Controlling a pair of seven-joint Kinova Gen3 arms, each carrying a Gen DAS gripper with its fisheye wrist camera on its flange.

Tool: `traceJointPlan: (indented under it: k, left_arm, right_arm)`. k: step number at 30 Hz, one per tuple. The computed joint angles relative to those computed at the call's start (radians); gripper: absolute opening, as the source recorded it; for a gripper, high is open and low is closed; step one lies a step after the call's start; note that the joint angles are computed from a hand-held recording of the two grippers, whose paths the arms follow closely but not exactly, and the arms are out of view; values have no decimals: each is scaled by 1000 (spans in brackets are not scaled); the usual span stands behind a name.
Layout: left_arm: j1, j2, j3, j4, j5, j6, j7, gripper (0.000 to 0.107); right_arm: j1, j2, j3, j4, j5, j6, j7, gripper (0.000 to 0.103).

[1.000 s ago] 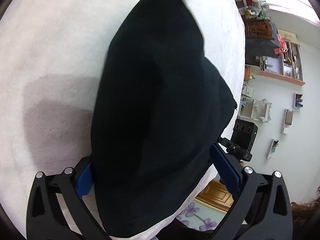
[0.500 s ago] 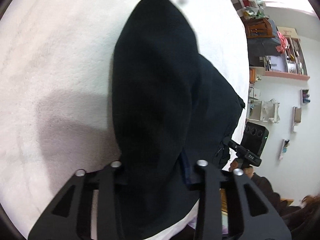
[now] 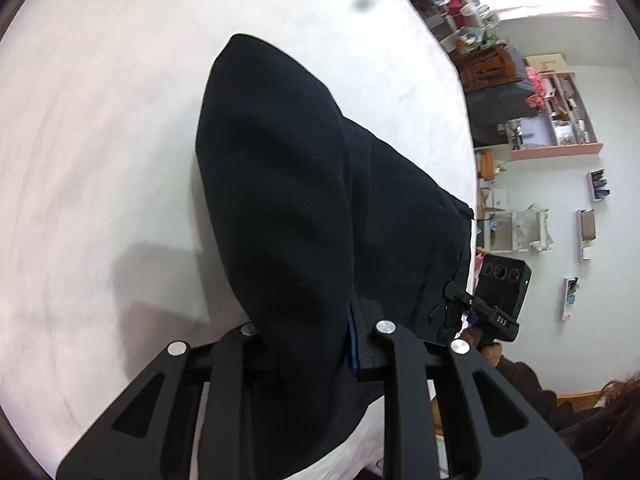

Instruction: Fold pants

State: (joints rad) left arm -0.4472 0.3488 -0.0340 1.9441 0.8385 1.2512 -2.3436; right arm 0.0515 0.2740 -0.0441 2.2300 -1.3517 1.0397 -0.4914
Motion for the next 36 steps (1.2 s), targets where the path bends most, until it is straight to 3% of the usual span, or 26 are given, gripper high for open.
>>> traceJointPlan:
  k: [5,8,12,15,17,19,20,22,23,24,25,27,29,31,33,36]
  left_arm:
    - [47,32,31,-90,52,-52,43,21]
    - [100,74,59,-158,60,-125,101,21]
    - [147,116,92,-220,24,-199,161,21]
    - [183,141,104,-243,-27,-254,208,22]
    - [194,143,120,-235,-69,-311,246,23]
    - [155,146,194,-222,-115,-376,283,31]
    - [148,143,221,-215,-155,-410,309,40]
    - [148,117,247,-183,-220,-485,376,60]
    - [152,95,246,-159,-253,-526,417,76]
    - [146,73,253,-132,-269,-566,443,85]
    - [146,36,241,-96,-269,-607,455,87]
    - [202,-46,166,-34,-260,-688,444,87]
    - [283,-134,81,23,-254,-770,392,89]
    - [340,-223,60,72,-246,-851,317,97]
    - [361,-265,113,100,-232,-916,291,101]
    - [451,-231,109,70,-324,-896,368,101]
  right_arm:
    - [7,-7,14,-97,11,-35,-53,34]
    - [7,22,12,-174,42,-83,-115,34]
    - [26,67,-8,-234,72,-122,-162,34]
    - [90,102,-95,-259,120,-186,-213,34]
    - [85,119,-110,-266,157,-237,-263,34]
    - [8,118,-64,-259,192,-318,-342,41]
    - [-38,112,-38,-255,210,-359,-383,46]
    - [-94,84,-20,-235,256,-440,-464,69]
    - [-125,65,-8,-224,295,-479,-505,73]
    - [-138,47,-8,-217,335,-503,-545,73]
    - [-132,29,-18,-208,359,-515,-571,73]
    - [-86,-37,-63,-158,358,-585,-574,73]
    - [-85,-127,-49,-98,309,-666,-534,73]
    - [-157,-200,-12,-68,310,-747,-524,64]
    - [-250,-210,-3,-74,375,-829,-507,60]
    - [-389,-156,36,-114,497,-864,-526,55]
